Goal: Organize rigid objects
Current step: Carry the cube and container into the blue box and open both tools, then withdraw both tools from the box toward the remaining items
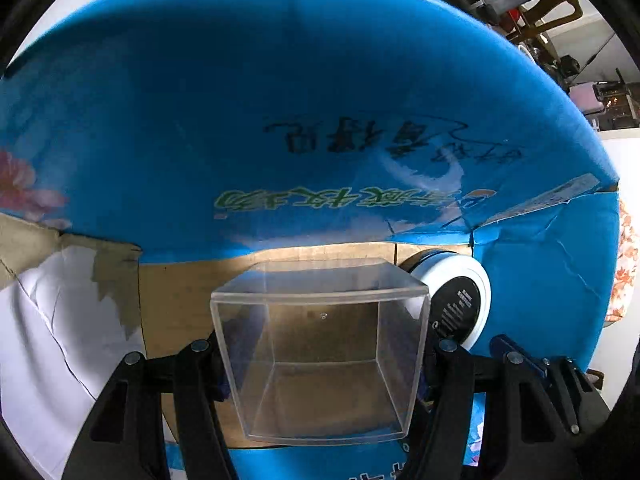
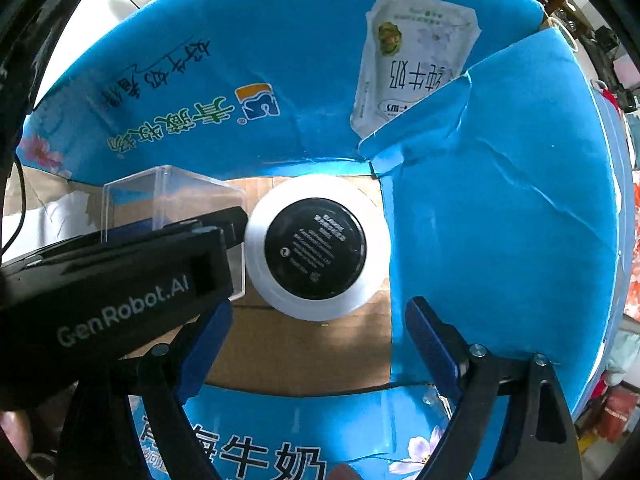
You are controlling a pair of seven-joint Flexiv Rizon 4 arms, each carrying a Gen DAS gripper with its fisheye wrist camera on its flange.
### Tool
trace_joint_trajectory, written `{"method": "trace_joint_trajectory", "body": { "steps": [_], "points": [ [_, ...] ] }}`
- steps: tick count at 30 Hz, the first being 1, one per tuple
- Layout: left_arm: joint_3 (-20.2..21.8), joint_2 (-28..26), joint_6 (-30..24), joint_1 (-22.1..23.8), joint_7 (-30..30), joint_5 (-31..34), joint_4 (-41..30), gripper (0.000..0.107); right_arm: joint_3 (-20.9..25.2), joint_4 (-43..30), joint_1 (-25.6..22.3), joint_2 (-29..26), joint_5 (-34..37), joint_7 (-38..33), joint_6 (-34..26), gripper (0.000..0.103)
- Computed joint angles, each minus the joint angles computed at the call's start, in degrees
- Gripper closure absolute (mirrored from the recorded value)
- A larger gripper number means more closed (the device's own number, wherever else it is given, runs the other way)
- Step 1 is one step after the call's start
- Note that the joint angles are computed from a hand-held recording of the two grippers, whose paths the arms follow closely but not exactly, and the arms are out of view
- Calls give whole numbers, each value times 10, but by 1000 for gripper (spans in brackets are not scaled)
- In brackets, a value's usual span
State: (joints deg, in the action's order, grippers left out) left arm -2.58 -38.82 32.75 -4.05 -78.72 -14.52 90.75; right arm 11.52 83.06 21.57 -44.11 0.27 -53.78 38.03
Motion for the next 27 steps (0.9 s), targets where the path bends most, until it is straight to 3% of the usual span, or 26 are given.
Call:
{"method": "trace_joint_trajectory", "body": {
  "steps": [3,8,12,20,27],
  "points": [
    [-1,1,-19,4,-2,-5,-7,43,1,2,-5,1,4,-6,6,12],
    [6,24,-30,6,-2,5,-3,10,-8,32,11,31,-14,21,14,9],
    [15,69,-17,9,5,13,30,9,-12,58,11,61,-33,26,15,9],
    [31,189,74,12,12,22,149,9,4,154,0,164,-28,23,70,9],
    [35,276,125,-20,-65,68,223,9,25,234,29,266,-36,50,106,9]
  ]
}}
